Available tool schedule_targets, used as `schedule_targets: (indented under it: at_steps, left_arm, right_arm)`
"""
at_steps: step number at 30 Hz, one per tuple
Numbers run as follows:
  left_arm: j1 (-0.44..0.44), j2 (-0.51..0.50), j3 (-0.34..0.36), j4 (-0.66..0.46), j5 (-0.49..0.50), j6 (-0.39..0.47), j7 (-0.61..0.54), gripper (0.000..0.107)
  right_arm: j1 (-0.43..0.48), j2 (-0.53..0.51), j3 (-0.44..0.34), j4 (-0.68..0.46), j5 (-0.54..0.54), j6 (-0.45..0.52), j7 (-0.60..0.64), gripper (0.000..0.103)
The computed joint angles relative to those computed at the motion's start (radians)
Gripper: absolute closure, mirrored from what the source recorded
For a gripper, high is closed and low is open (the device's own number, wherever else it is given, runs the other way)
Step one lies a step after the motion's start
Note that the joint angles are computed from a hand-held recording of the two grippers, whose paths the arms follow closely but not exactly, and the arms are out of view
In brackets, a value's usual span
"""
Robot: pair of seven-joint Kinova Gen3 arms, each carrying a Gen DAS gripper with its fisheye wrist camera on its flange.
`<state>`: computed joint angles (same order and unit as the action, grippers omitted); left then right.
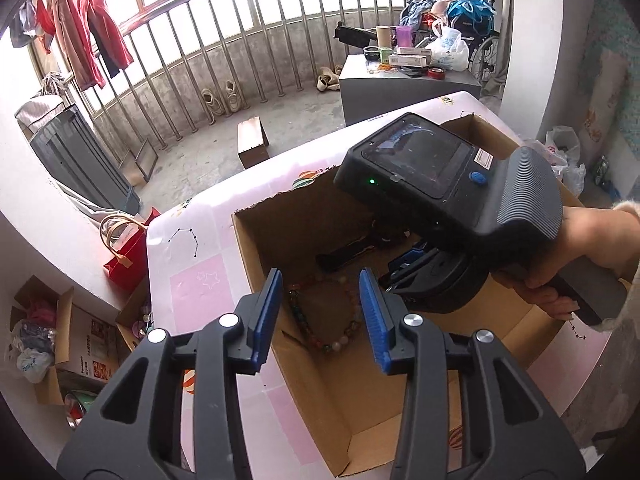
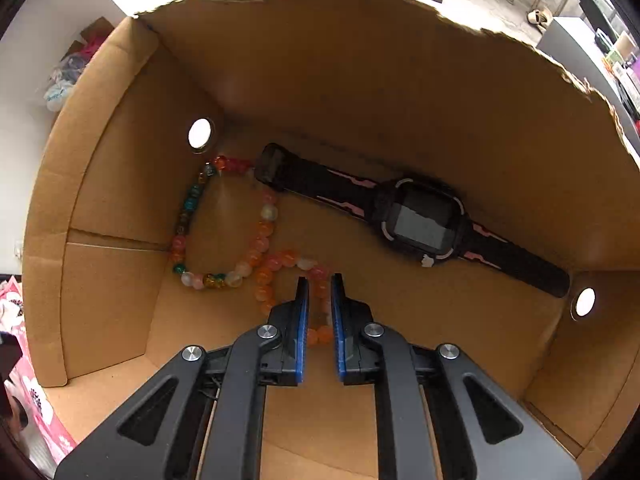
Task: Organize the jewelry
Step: 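Move the left tool to the small gold charms beside the box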
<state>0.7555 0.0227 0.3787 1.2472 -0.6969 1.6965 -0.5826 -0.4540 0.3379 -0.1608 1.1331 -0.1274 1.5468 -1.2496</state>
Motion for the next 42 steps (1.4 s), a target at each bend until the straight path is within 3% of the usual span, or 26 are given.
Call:
schedule_targets:
  at_steps: [1, 6, 12, 15, 19, 23, 29, 34, 37, 42]
  left_arm:
    - [0.008, -0.002, 0.008, 0.0, -0.005, 0.002, 0.011, 0.069]
    - [0.081, -0.038, 0.085, 0.023, -0.069, -0.025, 0.105, 0.069]
    - [0.188, -0.061, 0.232, 0.084, -0.117, -0.094, 0.307, 0.069]
    - [0.223, -0.037, 0.23, 0.141, -0.072, -0.184, 0.37, 0.069]
    - [0.245, 0.008, 0.169, 0.226, -0.019, -0.321, 0.376, 0.079]
    - [0.228, 0.045, 0.096, 0.291, 0.02, -0.43, 0.35, 0.085]
    - [0.201, 0.069, 0.028, 0.331, 0.049, -0.517, 0.317, 0.085]
    - [0.199, 0.092, 0.001, 0.324, 0.048, -0.524, 0.287, 0.084]
    - [0.183, 0.085, -0.01, 0.339, 0.071, -0.569, 0.274, 0.084]
    - [0.212, 0.128, -0.009, 0.307, 0.023, -0.511, 0.219, 0.084]
  right_arm:
    - [-0.021, -0.029, 0.009, 0.027, 0.027, -0.041, 0.003, 0.062]
    - [-0.223, -0.205, 0.222, 0.172, 0.047, -0.244, 0.097, 0.06]
    - [-0.314, -0.483, 0.49, 0.356, -0.181, -0.412, 0.306, 0.06]
    - [-0.334, -0.621, 0.629, 0.442, -0.303, -0.41, 0.354, 0.06]
    - [-0.19, -0.716, 0.696, 0.517, -0.425, -0.342, 0.516, 0.06]
    - [-0.016, -0.713, 0.757, 0.575, -0.52, -0.215, 0.679, 0.06]
    - [0.262, -0.604, 0.685, 0.678, -0.584, -0.162, 0.83, 0.06]
    - [0.491, -0.532, 0.543, 0.737, -0.607, -0.149, 0.939, 0.06]
    - [0.567, -0.513, 0.482, 0.752, -0.62, -0.144, 0.957, 0.06]
    - [0.718, -0.495, 0.349, 0.761, -0.648, -0.141, 0.99, 0.06]
